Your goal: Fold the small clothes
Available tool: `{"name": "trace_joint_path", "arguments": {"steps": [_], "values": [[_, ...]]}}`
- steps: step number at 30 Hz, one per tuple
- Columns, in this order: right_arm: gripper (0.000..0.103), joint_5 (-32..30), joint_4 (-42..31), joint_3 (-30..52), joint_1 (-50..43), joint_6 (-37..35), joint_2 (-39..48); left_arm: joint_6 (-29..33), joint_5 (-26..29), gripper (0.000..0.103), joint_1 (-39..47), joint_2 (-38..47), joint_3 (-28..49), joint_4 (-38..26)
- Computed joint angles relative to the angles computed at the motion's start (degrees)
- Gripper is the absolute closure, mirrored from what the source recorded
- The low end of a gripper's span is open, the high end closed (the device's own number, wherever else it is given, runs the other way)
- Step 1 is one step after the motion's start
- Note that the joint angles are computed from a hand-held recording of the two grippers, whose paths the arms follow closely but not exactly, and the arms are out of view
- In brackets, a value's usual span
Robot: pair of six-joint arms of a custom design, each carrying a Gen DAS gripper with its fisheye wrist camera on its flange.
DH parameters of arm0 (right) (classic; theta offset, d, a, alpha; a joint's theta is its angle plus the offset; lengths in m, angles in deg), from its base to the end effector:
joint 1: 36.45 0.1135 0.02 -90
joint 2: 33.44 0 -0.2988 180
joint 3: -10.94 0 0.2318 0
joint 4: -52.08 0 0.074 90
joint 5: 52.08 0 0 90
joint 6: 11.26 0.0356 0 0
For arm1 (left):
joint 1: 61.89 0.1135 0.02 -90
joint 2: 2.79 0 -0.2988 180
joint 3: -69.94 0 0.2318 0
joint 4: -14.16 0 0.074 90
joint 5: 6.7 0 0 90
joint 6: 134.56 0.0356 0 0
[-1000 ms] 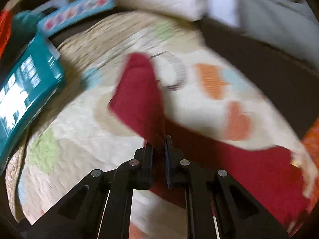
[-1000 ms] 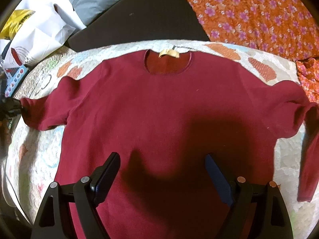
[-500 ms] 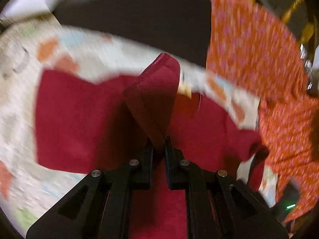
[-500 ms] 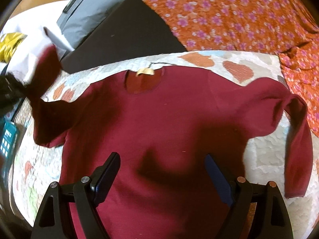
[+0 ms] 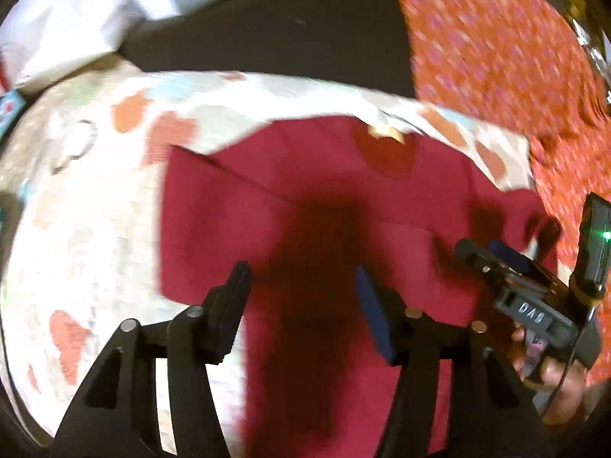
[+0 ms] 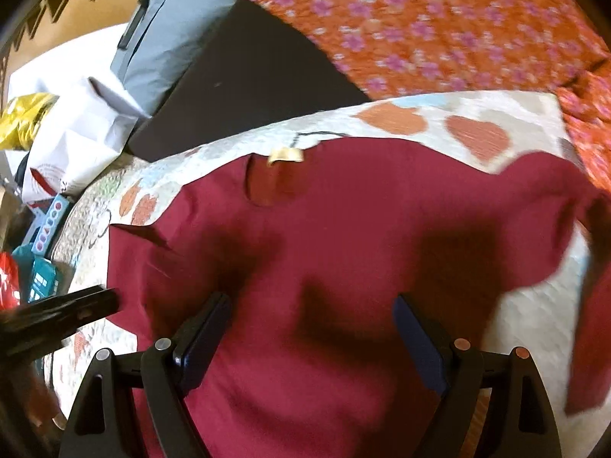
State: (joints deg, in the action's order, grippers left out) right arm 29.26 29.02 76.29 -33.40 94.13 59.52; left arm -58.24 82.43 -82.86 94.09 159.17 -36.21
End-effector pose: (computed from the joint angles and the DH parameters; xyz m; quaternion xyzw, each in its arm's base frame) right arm 0.3093 0.0218 0.2200 0.0757 0.9363 0.1239 0.3198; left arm 0.3210 -0.1225 0.2863 0.0590 0.9595 -0.0751 0.2651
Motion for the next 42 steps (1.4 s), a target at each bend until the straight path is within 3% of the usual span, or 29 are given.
{"name": "trace_joint_path", "arguments": {"steps": [3, 6, 9, 11, 13, 14, 15, 16, 17, 19, 26, 30, 34, 37, 41, 42], "values": [[0.017, -3.1, -0.4, 3.6, 1.6, 0.9, 3.9, 2.3, -2.9, 0.046, 3.5, 0.2, -1.6, 1.1], [0.017, -0.6, -3.0, 5.9, 3.2, 0.4, 6.2, 1.9, -5.8, 0.046, 5.9, 2.1, -1.0, 1.0], [0.017, 4.7, -1.0, 3.4, 4.3, 1.3, 5.5, 0.1, -2.3, 0.046, 9.1, 3.2, 1.3, -0.6], [0.017, 3.5, -0.9, 3.3, 4.3, 1.4, 7.5, -1.4, -2.1, 0.046, 9.7, 3.2, 1.8, -0.6], [0.025, 3.1, -1.2, 4.0, 4.9, 0.4, 9.9, -2.5, -2.3, 0.046, 10.1, 3.1, 2.0, -0.5], [0.044, 6.8, 1.6, 2.9, 6.3, -0.6, 9.8, -2.7, -2.6, 0.046, 10.2, 3.1, 2.0, -0.4], [0.084, 8.4, 3.4, 2.7, 7.2, -2.5, 9.7, -3.0, -3.2, 0.046, 10.2, 3.1, 2.1, -0.5], [0.096, 6.4, 2.6, 4.0, 6.9, -3.7, 10.1, -3.3, -3.9, 0.046, 10.3, 3.2, 2.1, -0.5], [0.098, 3.6, 1.4, 5.7, 6.0, -3.9, 10.3, -3.8, -4.4, 0.046, 10.6, 3.2, 2.2, -0.6], [0.098, 2.3, 0.6, 7.9, 5.2, -5.3, 8.9, -5.0, -3.8, 0.046, 11.4, 3.5, 2.5, -0.6], [0.098, 11.0, 3.0, 10.4, -1.0, -10.4, 0.7, -4.8, -3.8, 0.046, 10.3, 4.9, 3.5, -0.8], [0.098, 16.4, 2.8, 10.2, -4.5, -11.1, 6.1, -4.3, -5.1, 0.046, 8.1, 6.7, 4.4, -1.2], [0.098, 14.0, -1.4, 11.6, -8.9, -9.2, 12.5, -3.6, -7.0, 0.046, 5.9, 8.4, 4.8, -1.1], [0.093, 11.0, -0.5, 8.8, -11.3, -8.4, 9.5, -3.6, -7.5, 0.046, 4.7, 9.3, 4.9, -0.9], [0.065, 10.0, 2.5, 5.8, -11.1, -9.3, 4.4, -3.1, -8.4, 0.046, 3.3, 10.4, 4.8, -0.4], [0.064, 9.5, 2.8, 5.4, -10.7, -9.2, 3.7, -2.9, -8.9, 0.046, 2.9, 11.0, 5.2, -0.7]]}}
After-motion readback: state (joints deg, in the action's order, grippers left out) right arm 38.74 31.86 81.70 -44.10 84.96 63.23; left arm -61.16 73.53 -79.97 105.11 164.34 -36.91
